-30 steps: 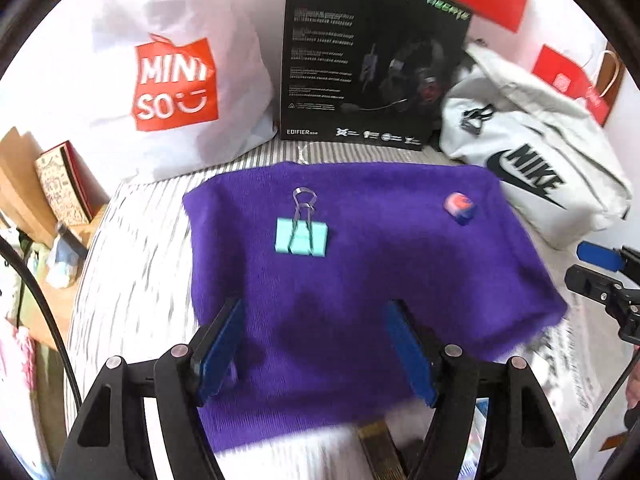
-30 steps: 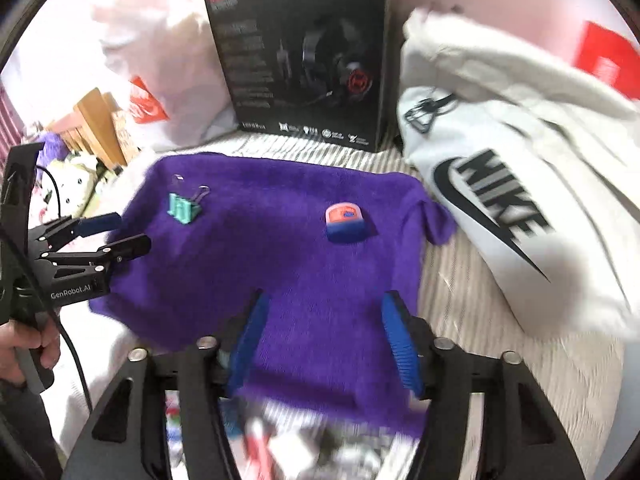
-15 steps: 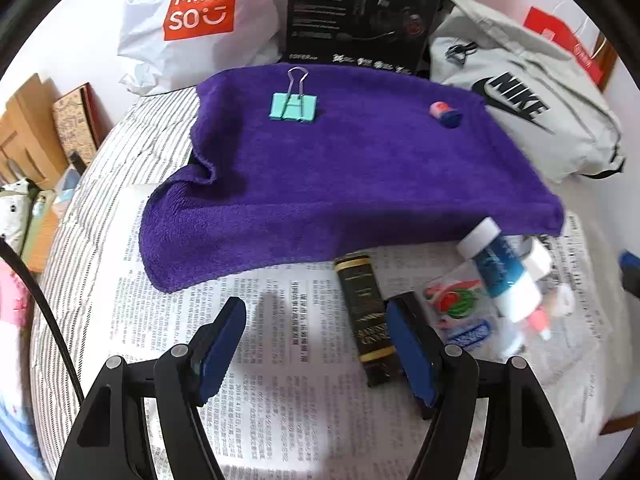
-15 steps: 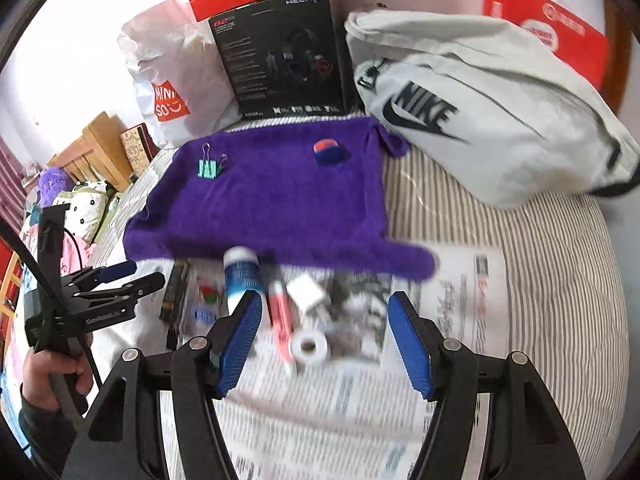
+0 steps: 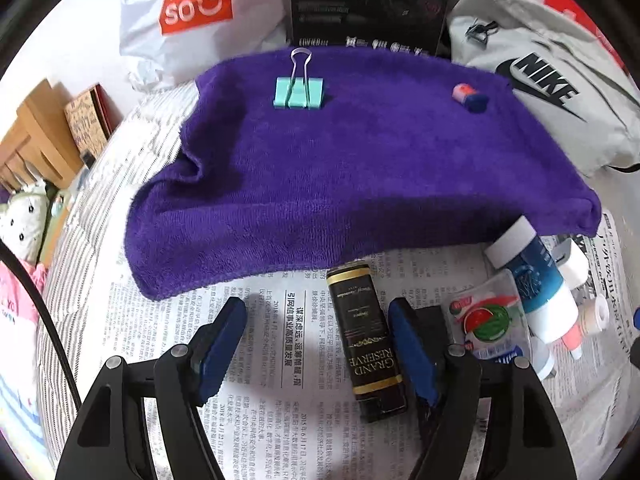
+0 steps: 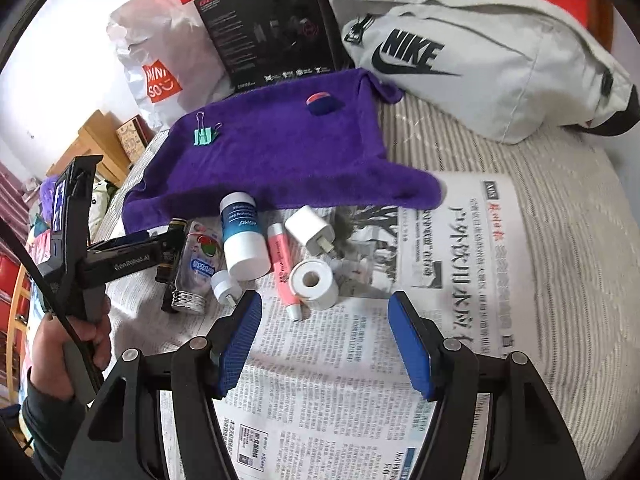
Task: Organize rigid objects
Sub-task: 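Grasp the black-gold cylinder with the left gripper while the right grasps the tape roll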
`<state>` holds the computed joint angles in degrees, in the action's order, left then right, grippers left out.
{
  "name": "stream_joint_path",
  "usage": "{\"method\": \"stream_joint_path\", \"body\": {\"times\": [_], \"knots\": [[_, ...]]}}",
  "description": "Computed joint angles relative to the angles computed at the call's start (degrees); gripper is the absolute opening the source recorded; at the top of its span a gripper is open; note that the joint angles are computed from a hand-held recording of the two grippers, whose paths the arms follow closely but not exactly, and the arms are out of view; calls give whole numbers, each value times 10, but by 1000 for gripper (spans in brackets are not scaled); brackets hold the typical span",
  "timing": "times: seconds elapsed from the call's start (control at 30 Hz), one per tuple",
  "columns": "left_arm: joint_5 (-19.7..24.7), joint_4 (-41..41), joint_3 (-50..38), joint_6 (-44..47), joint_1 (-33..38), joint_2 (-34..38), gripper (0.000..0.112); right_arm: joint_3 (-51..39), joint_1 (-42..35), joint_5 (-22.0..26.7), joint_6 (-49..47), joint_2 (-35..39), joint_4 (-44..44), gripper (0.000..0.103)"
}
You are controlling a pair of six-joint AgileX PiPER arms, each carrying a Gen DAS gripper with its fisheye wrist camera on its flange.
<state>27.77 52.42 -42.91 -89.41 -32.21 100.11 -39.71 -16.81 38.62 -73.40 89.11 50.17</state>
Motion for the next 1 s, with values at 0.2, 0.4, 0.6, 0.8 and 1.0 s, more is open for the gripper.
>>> {"method": "stream_joint_path", "body": {"times": [0.2,0.4,0.6,0.8,1.0], "knots": [[-10,39,52,-59,-20,-35,72,7,2,5,-22,-8,13,65],[-15,77,56,-93,-39,-38,47,-7,-3,1,-30,16,15,65],[-29,82,52,-82,-43,-39,23,-17,-8,-18,-44,46,23,65],[-27,92,55,-95,-48,-40,23,-13,27,-49,-81,59,44,61],[-28,90,53,-89,-46,-40,23,-12,54,-65,-111,88,76,38]]}}
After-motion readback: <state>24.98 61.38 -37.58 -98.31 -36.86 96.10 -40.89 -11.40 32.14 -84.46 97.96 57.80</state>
